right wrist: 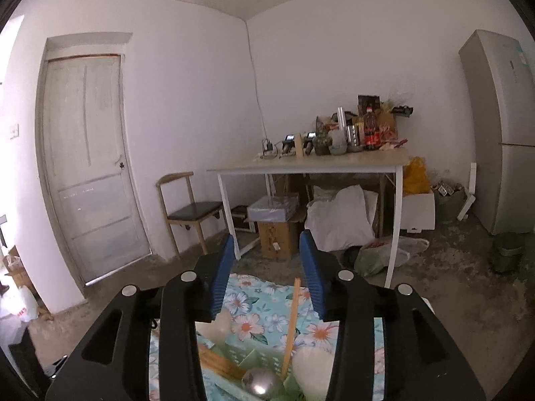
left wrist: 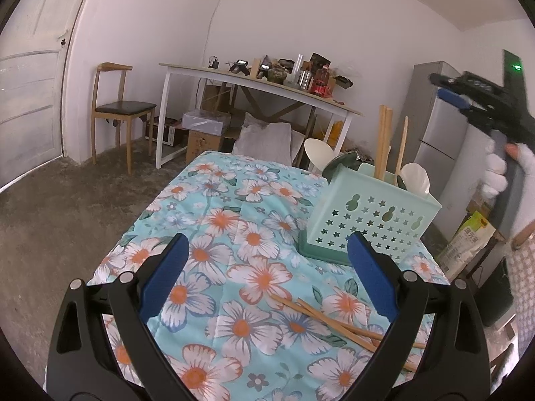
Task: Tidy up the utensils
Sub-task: 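Open the right tool to drop its chopstick into the basket, then move both tools back down toward the last chopsticks on the cover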
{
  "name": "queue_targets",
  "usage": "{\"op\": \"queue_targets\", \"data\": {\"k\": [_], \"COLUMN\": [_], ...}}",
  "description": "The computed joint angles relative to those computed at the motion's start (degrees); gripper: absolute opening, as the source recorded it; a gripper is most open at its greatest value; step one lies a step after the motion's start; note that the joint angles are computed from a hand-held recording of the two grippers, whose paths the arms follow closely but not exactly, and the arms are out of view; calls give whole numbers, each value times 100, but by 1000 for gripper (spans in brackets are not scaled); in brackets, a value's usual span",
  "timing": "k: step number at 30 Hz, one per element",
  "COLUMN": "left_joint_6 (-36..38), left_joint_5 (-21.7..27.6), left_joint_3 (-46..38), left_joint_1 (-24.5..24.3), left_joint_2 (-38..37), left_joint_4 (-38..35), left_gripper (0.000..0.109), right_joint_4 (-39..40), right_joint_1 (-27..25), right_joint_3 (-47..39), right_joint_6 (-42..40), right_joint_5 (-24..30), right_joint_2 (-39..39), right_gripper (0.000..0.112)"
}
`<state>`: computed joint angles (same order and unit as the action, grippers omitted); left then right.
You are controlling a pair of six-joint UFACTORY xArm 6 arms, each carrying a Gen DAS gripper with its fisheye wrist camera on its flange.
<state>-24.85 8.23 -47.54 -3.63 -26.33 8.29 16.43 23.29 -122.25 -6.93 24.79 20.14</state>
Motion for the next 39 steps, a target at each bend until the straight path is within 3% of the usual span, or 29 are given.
{"op": "queue_targets", "data": {"k": [7, 12, 15, 18, 23, 29, 31, 33, 39], "left_joint_6": [33, 283, 720, 1556, 2653, 3629, 3669, 3619, 3449], "left_joint_5": [101, 118, 260, 533, 1016, 2055, 2414, 2645, 2778], "left_joint_3": [18, 227, 367, 411, 298, -190, -358, -482, -755], "left_joint_1": [-33, -95, -237, -422, -729, -743, -677, -632, -646], "left_joint_2": [-96, -323, -468, -533, -457, 119, 367, 568, 1026], "left_joint_4": [-39, -213, -692, -1669, -3434, -5539, -5846, -5995, -6151], "left_gripper": [92, 92, 92, 92, 87, 66, 53, 47, 44], "right_joint_4": [595, 754, 737, 437, 229, 351, 408, 472, 665], "right_joint_1": [146, 286, 365, 458, 524, 380, 336, 270, 114], "right_joint_3": [2136, 3489, 4165, 4766, 5326, 5530, 5574, 5647, 5781], "right_joint_6": [-628, -597, -365, 117, 642, 862, 891, 909, 939], "right_joint_5": [-450, -162, 204, 349, 452, 590, 557, 519, 483], "right_joint_2": [-1546, -2380, -2675, -2885, -3080, -3134, -3132, -3176, -3236], "right_gripper": [41, 42, 42, 42, 42, 42, 42, 42, 42]}}
